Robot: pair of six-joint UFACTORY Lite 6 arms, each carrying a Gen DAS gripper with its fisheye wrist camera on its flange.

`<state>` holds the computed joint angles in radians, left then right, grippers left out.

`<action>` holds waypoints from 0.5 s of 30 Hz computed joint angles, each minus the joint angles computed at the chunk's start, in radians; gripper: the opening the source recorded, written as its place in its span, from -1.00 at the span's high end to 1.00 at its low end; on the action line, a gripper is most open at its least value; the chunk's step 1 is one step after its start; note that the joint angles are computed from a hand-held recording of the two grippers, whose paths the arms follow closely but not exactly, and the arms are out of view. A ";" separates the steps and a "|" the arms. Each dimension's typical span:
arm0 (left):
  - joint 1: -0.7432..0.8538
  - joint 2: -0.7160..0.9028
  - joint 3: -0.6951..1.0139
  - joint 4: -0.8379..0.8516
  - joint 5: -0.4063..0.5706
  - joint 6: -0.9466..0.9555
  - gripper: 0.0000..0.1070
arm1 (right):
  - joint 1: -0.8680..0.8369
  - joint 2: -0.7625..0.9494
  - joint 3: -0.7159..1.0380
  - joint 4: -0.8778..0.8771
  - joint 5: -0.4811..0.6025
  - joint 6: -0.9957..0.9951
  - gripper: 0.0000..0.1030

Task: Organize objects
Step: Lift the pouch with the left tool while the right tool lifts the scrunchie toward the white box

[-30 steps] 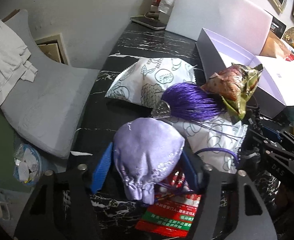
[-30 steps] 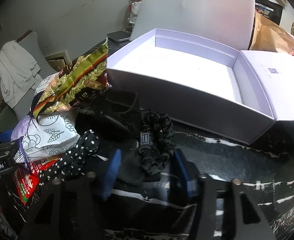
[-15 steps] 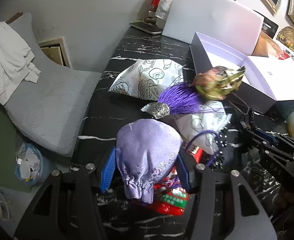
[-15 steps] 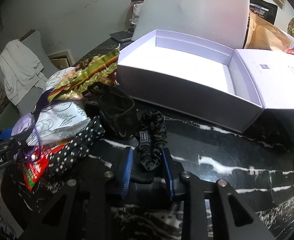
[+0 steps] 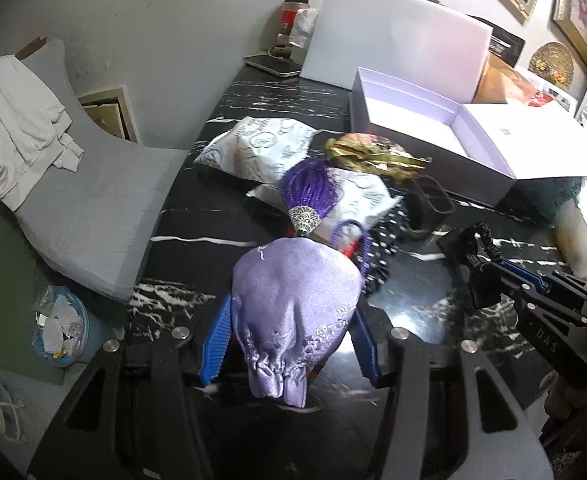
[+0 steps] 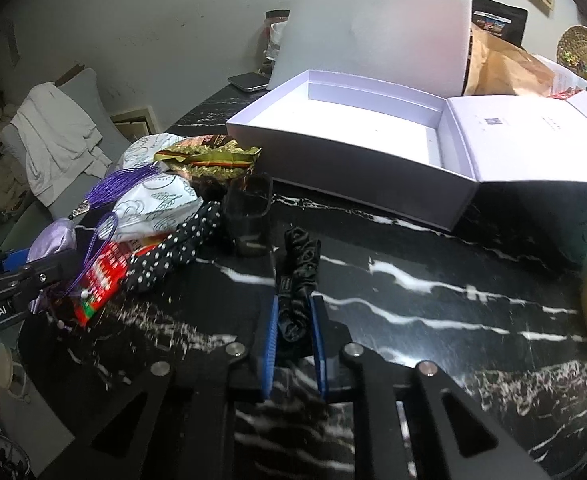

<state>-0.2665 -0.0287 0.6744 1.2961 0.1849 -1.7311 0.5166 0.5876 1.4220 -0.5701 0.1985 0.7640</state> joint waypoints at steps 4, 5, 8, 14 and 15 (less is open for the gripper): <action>-0.070 -0.029 -0.005 -0.067 0.046 0.033 0.04 | -0.005 -0.093 -0.120 -0.125 -0.036 0.119 0.71; -0.096 -0.028 0.003 -0.081 0.063 0.034 0.04 | -0.007 -0.115 -0.147 -0.160 -0.043 0.152 0.71; -0.147 -0.045 0.005 -0.112 0.093 0.041 0.04 | -0.014 -0.182 -0.229 -0.276 -0.062 0.264 0.71; -0.274 -0.068 0.008 -0.137 0.165 0.003 0.04 | -0.027 -0.331 -0.399 -0.607 -0.084 0.595 0.71; -0.293 -0.070 0.009 -0.140 0.175 -0.005 0.04 | -0.028 -0.348 -0.419 -0.644 -0.085 0.632 0.71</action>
<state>-0.5597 -0.0986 0.6835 1.1559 0.3594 -1.7357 0.4885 0.2391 1.0035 -1.2139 0.1135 1.3964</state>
